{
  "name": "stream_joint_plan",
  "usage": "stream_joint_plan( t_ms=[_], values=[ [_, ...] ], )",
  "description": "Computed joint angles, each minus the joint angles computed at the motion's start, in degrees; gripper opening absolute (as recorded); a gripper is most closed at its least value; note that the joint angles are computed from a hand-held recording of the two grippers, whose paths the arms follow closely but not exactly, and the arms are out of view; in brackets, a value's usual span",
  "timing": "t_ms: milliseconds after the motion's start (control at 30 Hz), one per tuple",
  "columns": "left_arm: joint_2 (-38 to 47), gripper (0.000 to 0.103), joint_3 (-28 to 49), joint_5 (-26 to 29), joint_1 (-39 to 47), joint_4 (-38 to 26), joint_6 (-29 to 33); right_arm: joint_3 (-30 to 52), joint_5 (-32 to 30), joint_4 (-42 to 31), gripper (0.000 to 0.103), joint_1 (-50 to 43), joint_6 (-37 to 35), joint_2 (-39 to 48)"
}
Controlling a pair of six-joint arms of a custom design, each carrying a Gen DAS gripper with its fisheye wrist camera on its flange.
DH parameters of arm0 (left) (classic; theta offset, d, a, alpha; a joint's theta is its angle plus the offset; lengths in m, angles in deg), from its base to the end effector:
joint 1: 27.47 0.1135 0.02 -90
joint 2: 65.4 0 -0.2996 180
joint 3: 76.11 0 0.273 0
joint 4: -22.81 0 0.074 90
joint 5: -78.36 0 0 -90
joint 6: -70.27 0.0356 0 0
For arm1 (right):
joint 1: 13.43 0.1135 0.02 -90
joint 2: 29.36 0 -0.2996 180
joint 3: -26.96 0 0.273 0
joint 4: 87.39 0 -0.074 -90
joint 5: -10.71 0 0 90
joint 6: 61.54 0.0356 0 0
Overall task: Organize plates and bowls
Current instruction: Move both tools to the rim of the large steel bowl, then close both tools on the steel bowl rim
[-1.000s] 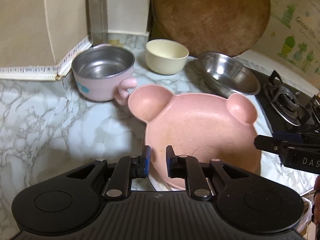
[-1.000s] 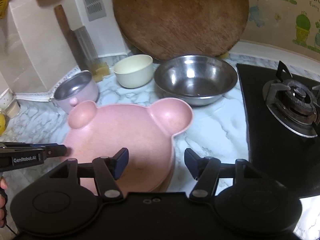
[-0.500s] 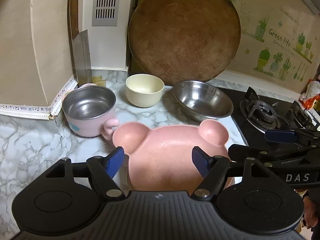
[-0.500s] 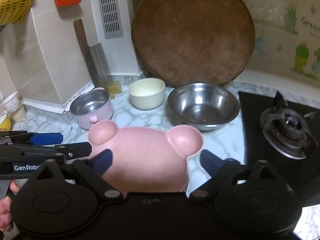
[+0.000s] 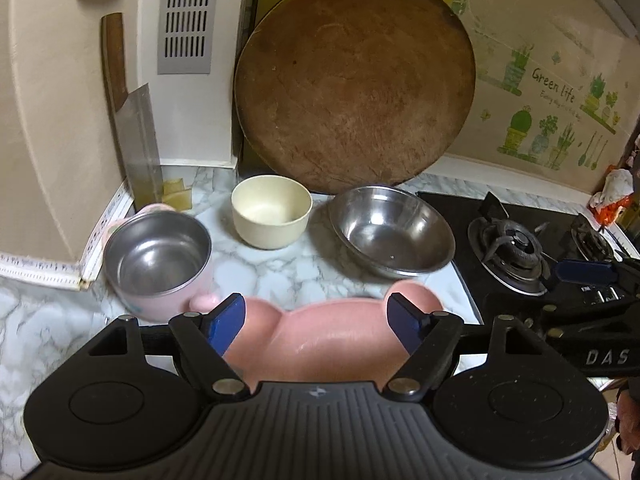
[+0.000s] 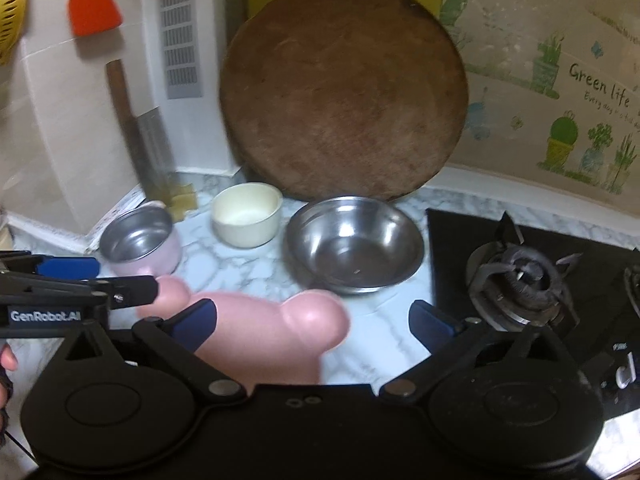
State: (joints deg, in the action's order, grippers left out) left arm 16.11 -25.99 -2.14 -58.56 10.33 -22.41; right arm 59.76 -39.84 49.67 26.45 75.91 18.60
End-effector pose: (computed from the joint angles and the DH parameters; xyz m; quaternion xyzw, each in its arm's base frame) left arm 0.2431 -0.1535 0.1920 0.2565 0.8809 -0.1863 0.3515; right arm 0.1193 0.0702 0.1785 0.1523 0.8970 -0.0561 0.4112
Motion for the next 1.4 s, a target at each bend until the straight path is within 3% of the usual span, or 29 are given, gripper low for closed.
stream_joint_plan(
  t_ms=[67, 200, 333, 467, 700, 933, 1100, 1200, 1267, 1333, 1400],
  values=[
    [2.81, 0.078, 2.54, -0.99, -1.16, -0.08, -0.76, -1.20, -3.84, 3.27, 0.103, -6.72, -6.58, -2.72],
    [9.26, 0.078, 9.16, -2.57, -3.30, -2.16, -3.34, -2.82, -17.31, 10.71, 0.103, -25.21, -21.00, -4.38],
    [16.21, 0.078, 16.16, -5.15, -5.92, -3.55, -4.65, -2.22, -28.68, 18.37, 0.103, -41.76, -30.36, 2.65],
    [23.03, 0.078, 23.20, -7.27, -7.77, -5.15, -6.00, -0.72, -35.73, 26.65, 0.102, -52.37, -36.72, 12.83],
    [35.41, 0.078, 36.35, -7.81, -9.83, -10.86, -7.89, 4.97, -43.96, 35.41, 0.098, -62.01, -40.28, 31.99],
    [44.88, 0.078, 46.74, -9.31, -10.70, -15.73, -10.08, 10.51, -44.87, 39.91, 0.089, -64.63, -40.44, 46.23],
    [48.95, 0.077, 51.20, -8.62, -10.21, -17.59, -12.56, 14.18, -46.92, 39.53, 0.074, -65.79, -40.91, 52.31],
    [50.13, 0.063, 52.29, -7.73, -10.07, -17.64, -12.87, 15.27, -48.03, 39.20, 0.063, -66.05, -41.06, 54.30],
    [50.64, 0.048, 52.70, -7.69, -10.07, -17.57, -13.26, 15.94, -49.20, 38.96, 0.047, -66.38, -41.00, 55.19],
    [50.92, 0.036, 52.85, -7.75, -10.11, -17.51, -13.55, 16.01, -49.97, 39.20, 0.043, -66.57, -40.73, 55.59],
    [51.23, 0.031, 53.29, -8.29, -10.25, -17.90, -13.75, 16.03, -50.26, 39.24, 0.038, -66.68, -40.64, 55.79]
  ],
)
